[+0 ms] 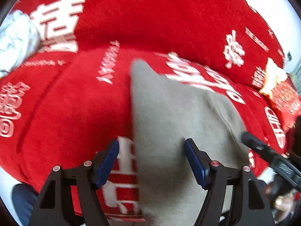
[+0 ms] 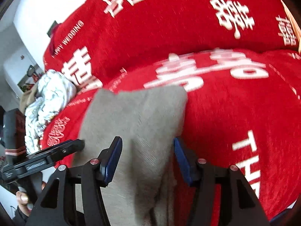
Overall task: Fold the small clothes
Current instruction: 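Open both grippers to release the folded sweater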
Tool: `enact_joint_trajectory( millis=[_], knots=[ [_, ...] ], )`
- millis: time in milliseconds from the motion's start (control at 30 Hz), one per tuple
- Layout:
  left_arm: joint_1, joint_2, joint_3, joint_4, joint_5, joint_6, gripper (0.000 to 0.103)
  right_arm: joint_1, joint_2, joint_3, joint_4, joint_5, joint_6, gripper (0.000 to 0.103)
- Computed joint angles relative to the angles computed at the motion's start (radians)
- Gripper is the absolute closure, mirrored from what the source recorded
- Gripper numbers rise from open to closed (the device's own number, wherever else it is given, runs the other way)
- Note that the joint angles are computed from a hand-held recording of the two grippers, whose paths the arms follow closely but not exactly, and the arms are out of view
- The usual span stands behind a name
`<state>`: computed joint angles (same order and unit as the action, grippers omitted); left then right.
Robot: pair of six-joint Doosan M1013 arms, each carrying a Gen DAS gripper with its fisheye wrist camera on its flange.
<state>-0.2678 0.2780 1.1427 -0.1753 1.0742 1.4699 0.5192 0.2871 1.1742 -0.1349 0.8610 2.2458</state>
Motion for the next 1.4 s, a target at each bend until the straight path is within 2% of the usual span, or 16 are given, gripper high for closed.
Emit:
enact_joint_trajectory(
  millis=[133,267,367,433,467,567,667,733,933,1033,1100,1200,1300,1367,1400],
  knots=[
    [-0.012,0.009,-0.022,0.077,0.001,-0.020,0.030,0.006,0.013,-0.033,0.049,-0.018,-0.102,0.042],
    [-0.040,0.057,-0.069,0.215,0.076,-0.027,0.030,0.007,0.043,-0.069,0.056,0.015,-0.136,0.042],
    [-0.036,0.073,-0.074,0.203,0.090,-0.016,0.030,-0.031,0.089,-0.113,0.171,0.122,-0.153,0.042],
    [-0.037,0.073,-0.073,0.202,0.091,-0.018,0.030,-0.042,0.089,-0.105,0.192,0.099,-0.160,0.042],
    [-0.039,0.074,-0.076,0.206,0.095,-0.018,0.030,-0.042,0.092,-0.114,0.194,0.115,-0.159,0.042],
    [-0.044,0.054,-0.061,0.214,0.084,-0.022,0.030,-0.015,0.087,-0.133,0.114,0.145,-0.141,0.041],
    [-0.036,0.023,-0.031,0.158,0.051,-0.004,0.030,0.013,0.053,-0.097,0.090,0.098,-0.165,0.039],
    [-0.032,0.002,-0.005,0.124,0.030,0.017,0.030,0.030,0.035,-0.073,0.068,0.074,-0.161,0.032],
    [-0.046,-0.019,0.042,0.143,0.019,0.036,0.030,0.050,0.029,-0.024,0.047,0.083,-0.127,0.031],
    [-0.047,-0.029,0.058,0.163,0.006,0.033,0.021,0.063,0.019,-0.009,0.005,0.077,-0.114,0.031],
    [-0.047,-0.036,0.072,0.167,-0.001,0.041,0.020,0.066,0.015,-0.004,-0.005,0.082,-0.111,0.031],
    [-0.043,-0.047,0.084,0.155,-0.002,0.040,0.020,0.074,0.011,-0.002,-0.024,0.106,-0.104,0.031],
    [-0.054,-0.079,0.112,0.192,-0.036,0.028,0.021,0.100,0.020,-0.030,-0.091,0.190,-0.088,0.030],
    [-0.065,-0.103,0.137,0.231,-0.074,0.015,0.020,0.123,0.017,-0.035,-0.160,0.213,-0.070,0.020],
    [-0.075,-0.120,0.155,0.270,-0.104,-0.007,0.020,0.139,0.015,-0.034,-0.212,0.221,-0.046,0.020]
  ],
)
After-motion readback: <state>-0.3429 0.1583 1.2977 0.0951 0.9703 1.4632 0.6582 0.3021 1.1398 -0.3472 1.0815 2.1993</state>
